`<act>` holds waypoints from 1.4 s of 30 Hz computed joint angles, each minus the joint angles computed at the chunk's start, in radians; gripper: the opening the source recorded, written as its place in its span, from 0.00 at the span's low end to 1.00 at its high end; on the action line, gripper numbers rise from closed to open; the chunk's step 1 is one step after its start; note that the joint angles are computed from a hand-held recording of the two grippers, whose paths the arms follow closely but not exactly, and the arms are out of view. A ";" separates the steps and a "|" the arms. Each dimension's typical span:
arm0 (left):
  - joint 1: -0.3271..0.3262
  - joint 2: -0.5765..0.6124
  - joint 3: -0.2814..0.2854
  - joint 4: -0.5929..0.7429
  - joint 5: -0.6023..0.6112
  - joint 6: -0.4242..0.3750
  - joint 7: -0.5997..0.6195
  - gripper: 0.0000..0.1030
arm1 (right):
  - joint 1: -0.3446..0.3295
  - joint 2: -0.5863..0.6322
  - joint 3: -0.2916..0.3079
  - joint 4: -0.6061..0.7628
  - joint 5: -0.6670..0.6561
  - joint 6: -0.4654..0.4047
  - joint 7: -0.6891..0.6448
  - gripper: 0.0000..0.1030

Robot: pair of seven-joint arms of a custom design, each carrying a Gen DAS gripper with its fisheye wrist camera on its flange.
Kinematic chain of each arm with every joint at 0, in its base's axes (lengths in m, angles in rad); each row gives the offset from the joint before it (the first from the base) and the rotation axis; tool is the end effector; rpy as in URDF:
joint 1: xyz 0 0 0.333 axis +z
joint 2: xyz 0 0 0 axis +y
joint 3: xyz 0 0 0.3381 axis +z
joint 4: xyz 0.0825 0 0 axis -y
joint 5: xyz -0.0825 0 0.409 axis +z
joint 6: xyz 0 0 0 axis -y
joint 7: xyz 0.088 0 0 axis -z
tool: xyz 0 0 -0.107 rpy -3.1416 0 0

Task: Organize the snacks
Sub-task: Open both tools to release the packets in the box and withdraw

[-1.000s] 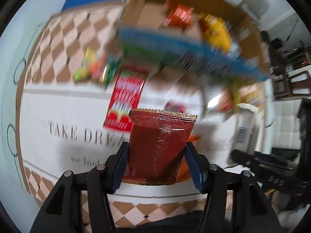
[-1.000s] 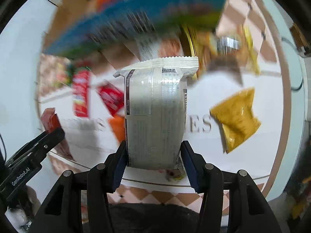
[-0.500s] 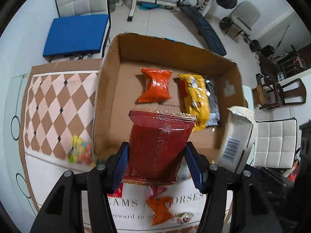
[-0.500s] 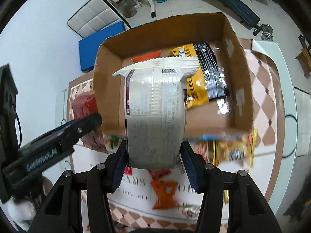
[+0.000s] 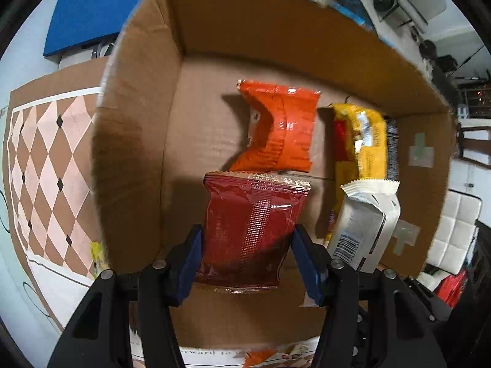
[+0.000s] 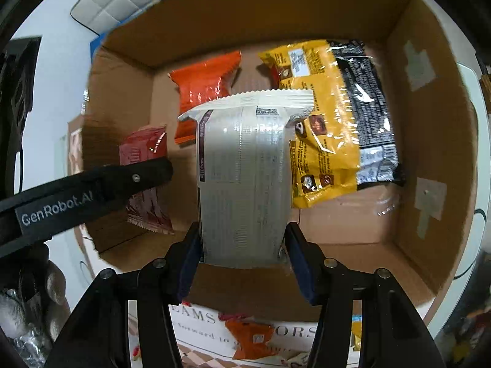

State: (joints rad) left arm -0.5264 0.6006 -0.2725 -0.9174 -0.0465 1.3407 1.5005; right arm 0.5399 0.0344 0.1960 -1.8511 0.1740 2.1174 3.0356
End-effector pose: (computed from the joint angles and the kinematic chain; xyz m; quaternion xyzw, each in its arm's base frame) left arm 0.5504 -0.4760 0.5595 0.4175 -0.8998 -0.0377 0.1211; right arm 0.4544 0.4202 0.5371 -0.3707 0.9179 0.1140 0.0843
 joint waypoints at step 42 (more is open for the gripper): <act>0.089 -0.572 -0.042 -0.640 -0.028 0.462 0.090 0.83 | 0.063 -0.076 0.064 0.161 -0.267 -0.401 0.157 0.89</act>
State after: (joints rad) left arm -0.4377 0.0283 -0.3144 -1.5569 -0.0743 1.8031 1.5907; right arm 0.6027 -0.0413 0.2598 -1.6901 -0.0935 1.7163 3.1926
